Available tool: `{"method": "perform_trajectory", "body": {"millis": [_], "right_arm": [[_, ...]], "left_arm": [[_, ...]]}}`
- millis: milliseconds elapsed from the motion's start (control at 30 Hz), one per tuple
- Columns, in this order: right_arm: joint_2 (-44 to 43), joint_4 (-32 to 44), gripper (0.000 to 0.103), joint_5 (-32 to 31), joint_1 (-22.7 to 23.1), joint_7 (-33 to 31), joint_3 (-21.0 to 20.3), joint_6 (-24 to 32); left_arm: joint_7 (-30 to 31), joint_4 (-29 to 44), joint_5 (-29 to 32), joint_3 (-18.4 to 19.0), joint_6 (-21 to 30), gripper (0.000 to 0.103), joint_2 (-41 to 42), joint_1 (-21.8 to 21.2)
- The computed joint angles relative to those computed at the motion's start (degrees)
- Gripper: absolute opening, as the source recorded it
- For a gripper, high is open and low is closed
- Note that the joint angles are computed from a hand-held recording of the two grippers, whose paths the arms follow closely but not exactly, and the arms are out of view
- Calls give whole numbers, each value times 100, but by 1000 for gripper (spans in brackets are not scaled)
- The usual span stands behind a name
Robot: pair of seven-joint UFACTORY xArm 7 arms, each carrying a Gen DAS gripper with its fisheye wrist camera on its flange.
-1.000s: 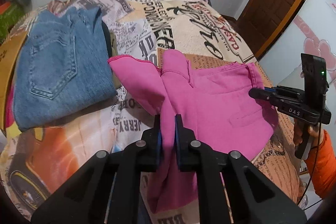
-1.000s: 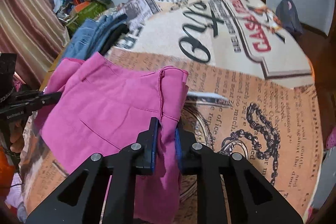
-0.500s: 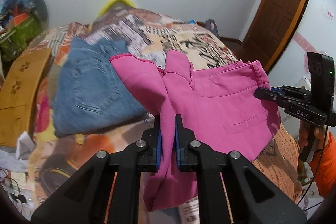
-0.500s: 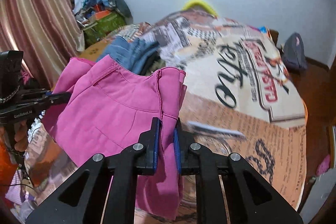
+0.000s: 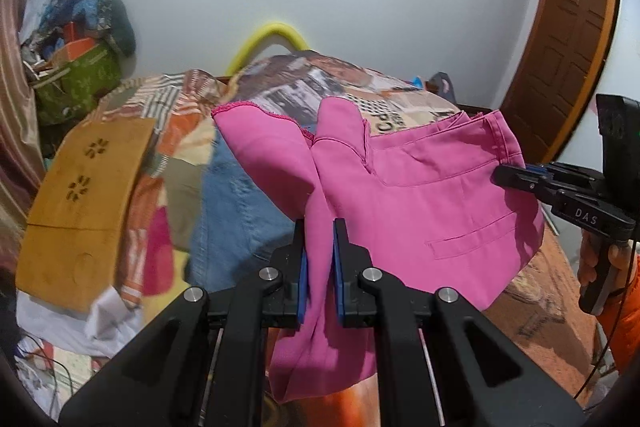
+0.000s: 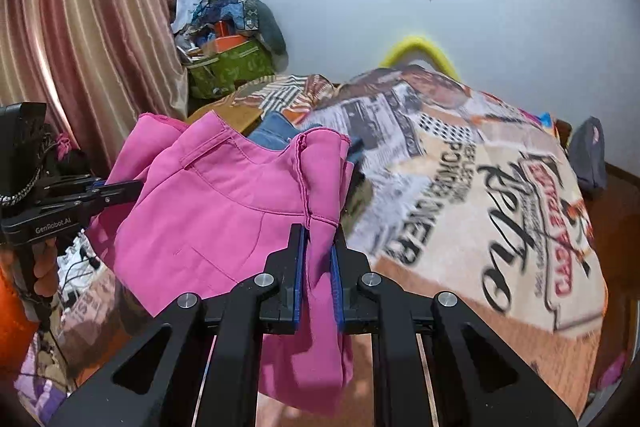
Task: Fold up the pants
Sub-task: 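Lift the folded pants with both grippers and carry them onto the blue jeans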
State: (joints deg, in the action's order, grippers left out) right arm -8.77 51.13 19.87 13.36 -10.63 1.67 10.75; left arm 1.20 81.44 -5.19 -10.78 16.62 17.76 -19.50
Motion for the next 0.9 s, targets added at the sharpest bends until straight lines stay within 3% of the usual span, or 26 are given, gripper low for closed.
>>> {"method": "perform_trajectory", "body": {"millis": [400, 700, 800, 900], "right_arm": [[1747, 1655, 10, -505, -269, 286, 419, -31], [2759, 2433, 9, -1002, -401, 724, 485, 290], [2975, 2624, 9, -1033, -492, 757, 549, 497], [3153, 2793, 16, -1149, -457, 869, 496, 751]], "left_arm": [[18, 1345, 203, 233, 245, 10, 1348, 204], [-77, 2453, 214, 356, 923, 10, 2520, 263], [48, 2349, 38, 201, 795, 17, 2551, 428], [-104, 2302, 41, 328, 759, 32, 2537, 364]]}}
